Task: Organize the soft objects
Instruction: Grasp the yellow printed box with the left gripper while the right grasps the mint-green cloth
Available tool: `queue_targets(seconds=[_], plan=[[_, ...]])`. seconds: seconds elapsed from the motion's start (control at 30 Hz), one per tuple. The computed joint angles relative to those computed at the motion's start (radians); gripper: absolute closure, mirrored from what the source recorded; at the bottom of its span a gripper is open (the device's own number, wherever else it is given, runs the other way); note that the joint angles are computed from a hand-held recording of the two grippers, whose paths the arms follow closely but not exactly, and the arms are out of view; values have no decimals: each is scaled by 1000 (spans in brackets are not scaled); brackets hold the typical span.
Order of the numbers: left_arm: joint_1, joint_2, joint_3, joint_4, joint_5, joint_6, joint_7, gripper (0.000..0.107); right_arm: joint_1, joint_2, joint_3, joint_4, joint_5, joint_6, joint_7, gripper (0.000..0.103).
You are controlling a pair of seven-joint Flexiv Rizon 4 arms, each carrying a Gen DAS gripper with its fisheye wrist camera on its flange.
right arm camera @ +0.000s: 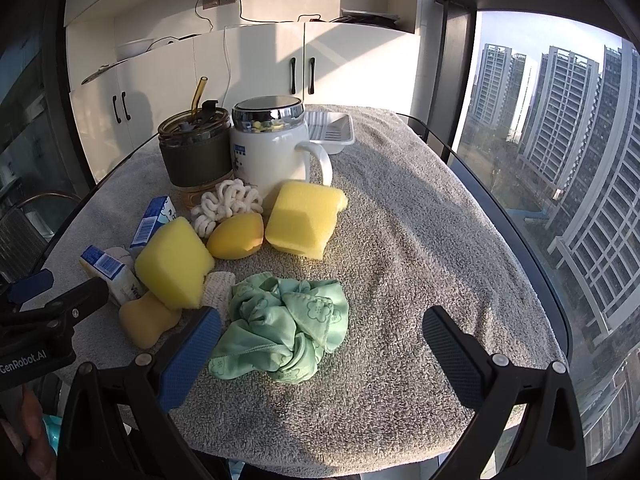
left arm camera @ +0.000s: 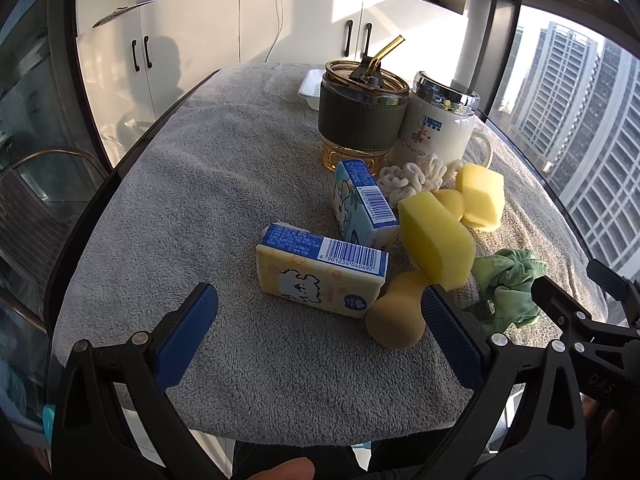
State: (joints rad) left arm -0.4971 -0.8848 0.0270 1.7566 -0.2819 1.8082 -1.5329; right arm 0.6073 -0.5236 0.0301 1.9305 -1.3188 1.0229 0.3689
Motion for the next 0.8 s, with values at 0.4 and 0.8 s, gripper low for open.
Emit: queue_targets(seconds=[0.4, 0.8], plan=[[191, -45, -190, 5, 114, -3, 75, 4, -44, -79, -25, -32, -7, 202, -76, 5], [358, -84, -377, -20, 187, -15, 113, 4, -27, -118, -147, -44, -102, 433, -19, 61]])
